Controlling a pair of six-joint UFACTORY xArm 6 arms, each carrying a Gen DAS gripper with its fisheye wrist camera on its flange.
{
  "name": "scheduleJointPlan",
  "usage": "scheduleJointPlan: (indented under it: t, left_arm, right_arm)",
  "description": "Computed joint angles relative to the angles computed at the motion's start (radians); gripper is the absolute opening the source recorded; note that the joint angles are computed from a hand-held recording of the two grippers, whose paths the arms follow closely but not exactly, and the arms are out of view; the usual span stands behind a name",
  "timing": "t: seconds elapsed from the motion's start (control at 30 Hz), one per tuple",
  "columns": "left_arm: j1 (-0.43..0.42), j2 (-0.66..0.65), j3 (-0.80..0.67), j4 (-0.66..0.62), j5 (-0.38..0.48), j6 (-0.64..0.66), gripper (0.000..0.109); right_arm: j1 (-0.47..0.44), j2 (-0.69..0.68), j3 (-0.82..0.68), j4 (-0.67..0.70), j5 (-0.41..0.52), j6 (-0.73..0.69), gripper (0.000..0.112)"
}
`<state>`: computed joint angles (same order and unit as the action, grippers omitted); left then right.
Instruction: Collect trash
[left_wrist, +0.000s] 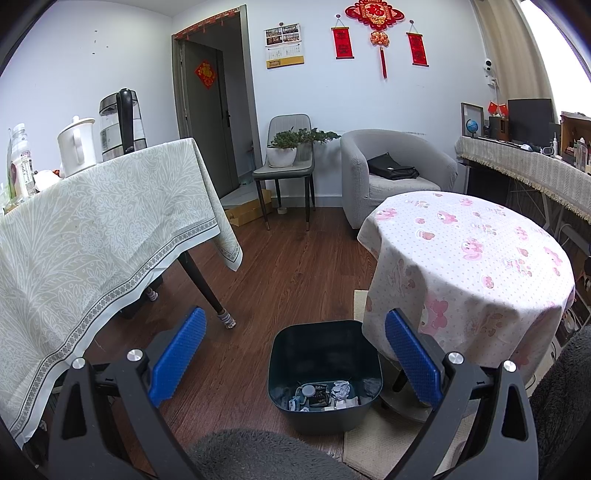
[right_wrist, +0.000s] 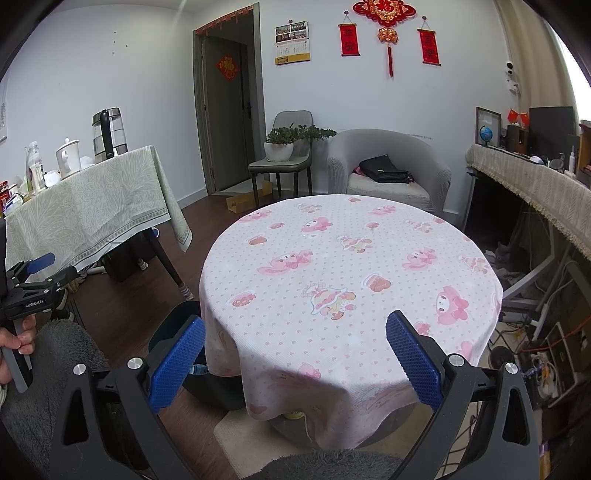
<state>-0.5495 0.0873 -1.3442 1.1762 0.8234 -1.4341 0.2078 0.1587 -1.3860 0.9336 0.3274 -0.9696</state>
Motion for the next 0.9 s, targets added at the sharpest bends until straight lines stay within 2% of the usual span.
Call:
scheduleJointPlan:
  t: [0.9]
  left_arm:
    - [-0.003,-0.002,0.005,0.002,0.007,-0.005,0.099]
  right_arm:
    - [-0.001,0.0,-0.002,-0.008,0.002,0.007,0.099]
